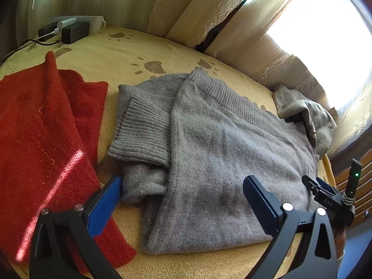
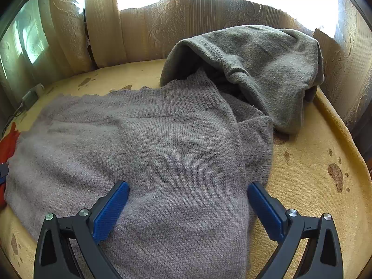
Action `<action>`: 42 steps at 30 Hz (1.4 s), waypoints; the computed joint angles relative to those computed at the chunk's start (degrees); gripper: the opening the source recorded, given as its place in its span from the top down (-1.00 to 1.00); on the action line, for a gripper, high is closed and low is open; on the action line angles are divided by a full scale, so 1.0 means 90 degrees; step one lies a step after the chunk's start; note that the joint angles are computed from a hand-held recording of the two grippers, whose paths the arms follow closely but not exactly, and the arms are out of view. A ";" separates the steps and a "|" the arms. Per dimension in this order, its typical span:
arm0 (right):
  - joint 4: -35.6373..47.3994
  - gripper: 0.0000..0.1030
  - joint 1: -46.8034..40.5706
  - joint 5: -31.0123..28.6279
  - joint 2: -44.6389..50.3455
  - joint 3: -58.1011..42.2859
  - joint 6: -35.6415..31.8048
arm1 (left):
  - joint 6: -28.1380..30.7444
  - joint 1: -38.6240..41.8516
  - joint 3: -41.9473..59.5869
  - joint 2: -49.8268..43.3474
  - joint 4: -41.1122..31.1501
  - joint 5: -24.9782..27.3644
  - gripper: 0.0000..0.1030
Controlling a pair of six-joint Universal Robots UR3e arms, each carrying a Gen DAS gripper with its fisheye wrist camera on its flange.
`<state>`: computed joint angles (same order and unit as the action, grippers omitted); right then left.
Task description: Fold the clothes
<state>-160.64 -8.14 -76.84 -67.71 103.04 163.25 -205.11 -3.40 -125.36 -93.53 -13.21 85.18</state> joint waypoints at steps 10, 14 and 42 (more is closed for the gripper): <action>-0.0050 -1.00 0.0030 -0.0081 0.0022 -0.0020 -0.0036 | 0.0330 -0.0806 0.0443 -0.0805 0.0273 0.1433 -0.99; -0.0065 -1.00 0.0176 -0.0181 0.0006 -0.0024 0.0078 | 0.0335 -0.0774 0.0390 -0.0792 0.0339 0.1386 -0.99; 0.0023 -1.00 -0.0057 0.0083 -0.0061 0.0048 -0.0029 | 0.0246 -0.1516 0.2200 -0.1010 -0.0697 0.1368 -1.00</action>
